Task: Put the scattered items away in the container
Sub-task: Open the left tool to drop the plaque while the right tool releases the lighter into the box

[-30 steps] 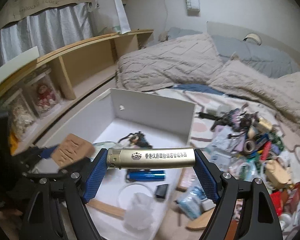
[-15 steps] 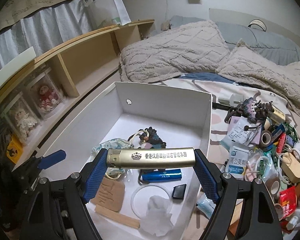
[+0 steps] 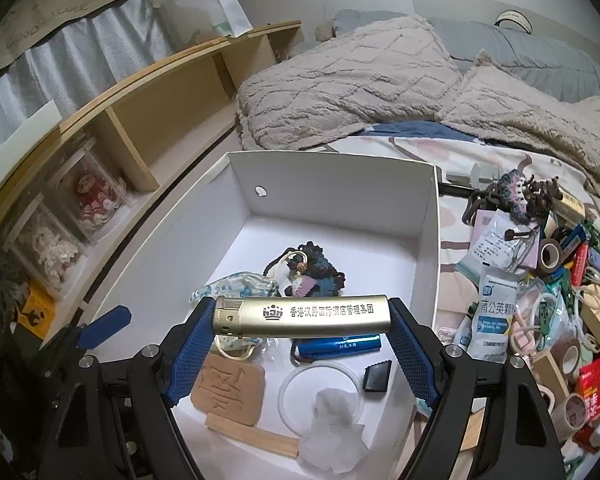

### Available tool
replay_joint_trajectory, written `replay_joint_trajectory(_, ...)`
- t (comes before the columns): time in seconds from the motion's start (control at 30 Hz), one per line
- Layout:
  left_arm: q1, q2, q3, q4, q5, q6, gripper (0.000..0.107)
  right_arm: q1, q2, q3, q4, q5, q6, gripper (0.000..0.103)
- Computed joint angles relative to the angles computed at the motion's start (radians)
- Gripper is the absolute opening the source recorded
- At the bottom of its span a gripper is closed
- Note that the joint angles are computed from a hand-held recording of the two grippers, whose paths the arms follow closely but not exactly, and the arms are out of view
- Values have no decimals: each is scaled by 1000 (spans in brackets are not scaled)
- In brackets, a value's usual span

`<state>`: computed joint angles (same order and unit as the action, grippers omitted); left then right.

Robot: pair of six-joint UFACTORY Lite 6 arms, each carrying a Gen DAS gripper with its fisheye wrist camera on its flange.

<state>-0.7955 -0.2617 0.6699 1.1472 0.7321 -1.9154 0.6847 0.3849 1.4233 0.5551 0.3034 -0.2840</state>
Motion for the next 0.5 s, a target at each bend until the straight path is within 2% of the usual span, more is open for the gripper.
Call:
replay_joint_trajectory(0.1,-1,-1,-1,-1,1,2,95,-1,13,15,12,14,-13,84)
replay_joint_trajectory(0.17,-1,-4,-4,2,1,-3,95,6,4,3,-12,-3,9,96)
replay_joint_trajectory(0.2,1,-4,-3,1,-4,-1,95,9,0,-1,-20,-7,16,99)
replay_joint_trajectory(0.4,0,-1,2,-1,-4,2,95,17,-16,-11,-27,-14,30,99)
replay_joint_trajectory(0.5,0,-1,2,-2,-5,0,95,27,-11,-4,-196,-14,208,99)
